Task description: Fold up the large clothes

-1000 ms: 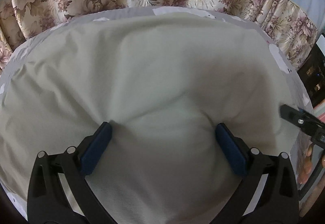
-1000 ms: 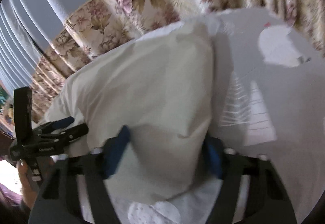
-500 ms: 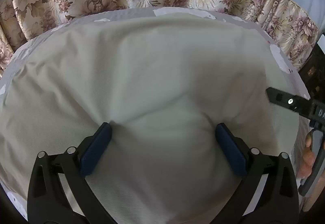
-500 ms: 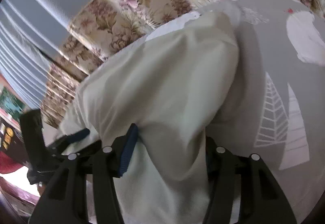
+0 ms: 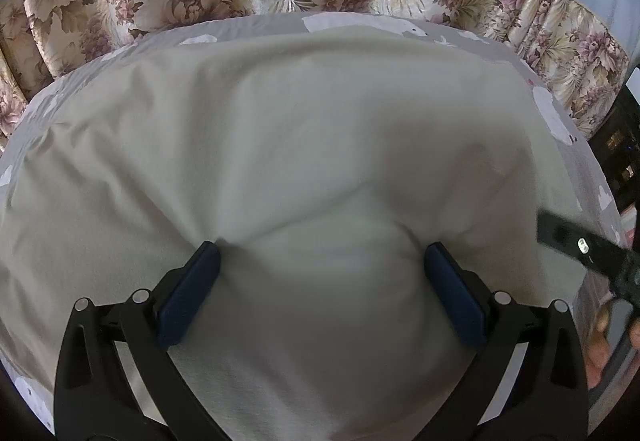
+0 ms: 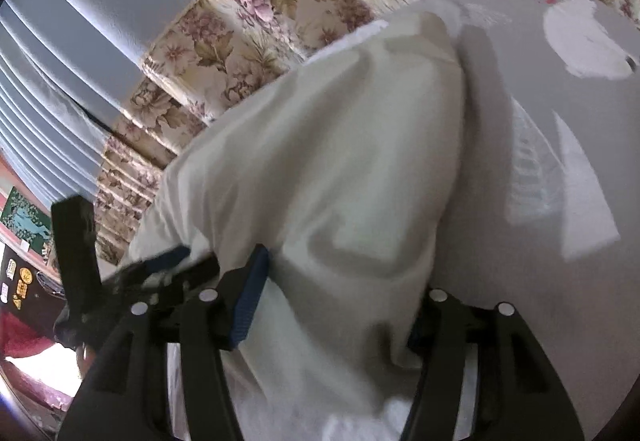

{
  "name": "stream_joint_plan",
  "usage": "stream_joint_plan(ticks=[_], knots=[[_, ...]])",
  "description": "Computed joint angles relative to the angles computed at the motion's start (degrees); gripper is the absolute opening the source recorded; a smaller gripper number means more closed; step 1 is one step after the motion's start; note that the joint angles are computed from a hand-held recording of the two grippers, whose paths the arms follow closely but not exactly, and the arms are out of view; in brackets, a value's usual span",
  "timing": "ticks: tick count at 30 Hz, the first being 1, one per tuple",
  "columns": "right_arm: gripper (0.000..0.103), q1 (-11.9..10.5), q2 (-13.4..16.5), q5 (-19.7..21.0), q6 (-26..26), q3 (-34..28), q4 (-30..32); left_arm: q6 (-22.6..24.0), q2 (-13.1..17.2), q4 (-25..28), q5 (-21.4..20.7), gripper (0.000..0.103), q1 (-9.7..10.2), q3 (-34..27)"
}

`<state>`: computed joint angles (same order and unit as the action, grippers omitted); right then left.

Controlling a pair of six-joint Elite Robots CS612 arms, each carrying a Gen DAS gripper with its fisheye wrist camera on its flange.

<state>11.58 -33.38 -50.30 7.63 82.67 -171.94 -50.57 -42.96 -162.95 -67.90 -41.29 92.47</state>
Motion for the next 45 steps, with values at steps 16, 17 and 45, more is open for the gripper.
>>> stream_joint_plan(ticks=[16, 17, 45], knots=[[0.025, 2.7, -2.1, -7.9, -4.3, 0.2, -7.2, -4.3, -4.8, -10.0, -0.7, 0.035, -1.1, 7.3], [0.025, 2.9, -2.2, -8.6, -4.8, 0.2, -7.3, -4.2, -4.8, -11.3, -0.2, 0.031, -1.18, 7.6], [0.02, 8.5, -6.2, -9.4, -14.3, -0.4, -3.6, -3.2, -1.4, -21.5, -7.8, 0.027, 2.19, 8.8]])
